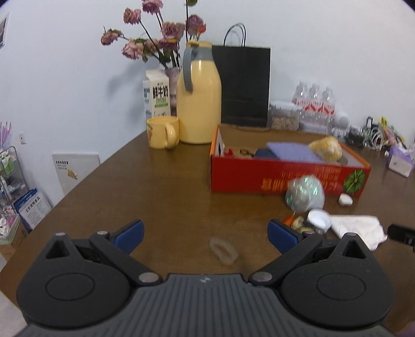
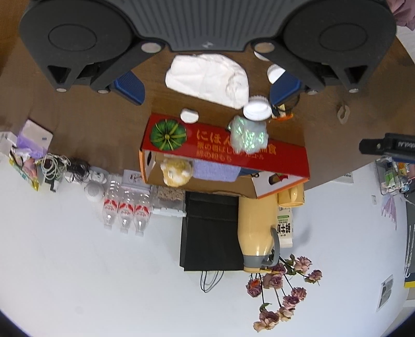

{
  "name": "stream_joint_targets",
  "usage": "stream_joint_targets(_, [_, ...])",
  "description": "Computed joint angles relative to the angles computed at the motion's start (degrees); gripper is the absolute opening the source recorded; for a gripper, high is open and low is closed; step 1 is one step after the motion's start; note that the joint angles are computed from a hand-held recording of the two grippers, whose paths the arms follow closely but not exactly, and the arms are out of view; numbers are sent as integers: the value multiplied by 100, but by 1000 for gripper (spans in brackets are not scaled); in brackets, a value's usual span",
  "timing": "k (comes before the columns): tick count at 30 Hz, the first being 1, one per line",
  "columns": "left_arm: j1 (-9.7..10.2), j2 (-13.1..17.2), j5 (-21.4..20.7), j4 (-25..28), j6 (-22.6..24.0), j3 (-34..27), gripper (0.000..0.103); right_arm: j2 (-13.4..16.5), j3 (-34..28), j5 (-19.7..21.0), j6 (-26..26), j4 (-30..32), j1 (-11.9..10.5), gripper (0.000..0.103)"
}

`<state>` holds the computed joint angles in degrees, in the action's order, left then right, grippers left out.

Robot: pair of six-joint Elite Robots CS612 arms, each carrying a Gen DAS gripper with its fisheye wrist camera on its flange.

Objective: Organize objects
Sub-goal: 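Withdraw both tools from the cardboard box back over the table, then grasp the white tissue with the right tool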

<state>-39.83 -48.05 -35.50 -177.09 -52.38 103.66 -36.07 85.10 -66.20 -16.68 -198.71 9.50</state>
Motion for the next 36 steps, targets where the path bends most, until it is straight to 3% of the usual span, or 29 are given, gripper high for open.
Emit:
stream_joint_targets(7, [57,103,-432,281,-58,-92,103,48,-42,-4,8,140,0,103])
stream_joint_targets(13, [169,220,-509,485,-142,-275,100,81,-87,-87,-58,333,25,103])
stream_joint_targets(16, [242,259,-639,592,-285,-366,84,107,-125,-142,-51,418,31,103])
stream_joint_targets(21, [322,312,-953,627,-513,-482,73,137,-185,-193,-59,502,49,103])
stream_joint_targets(23, [301,338,-826,715,-594,-532,57,150,-220,-208,-64,546,59,103])
stream_joint_targets(25, [293,349,-787,705,-615,-551,22,170,-265,-226,-75,602,68,103])
stream_joint_targets(27, [308,351,-896,471,-602,-511,6,192,-315,-241,-74,661,80,103])
stream_joint_targets(36, [254,341,-834,-111,-343,-404,6,324,-759,-298,65,1386,137,103])
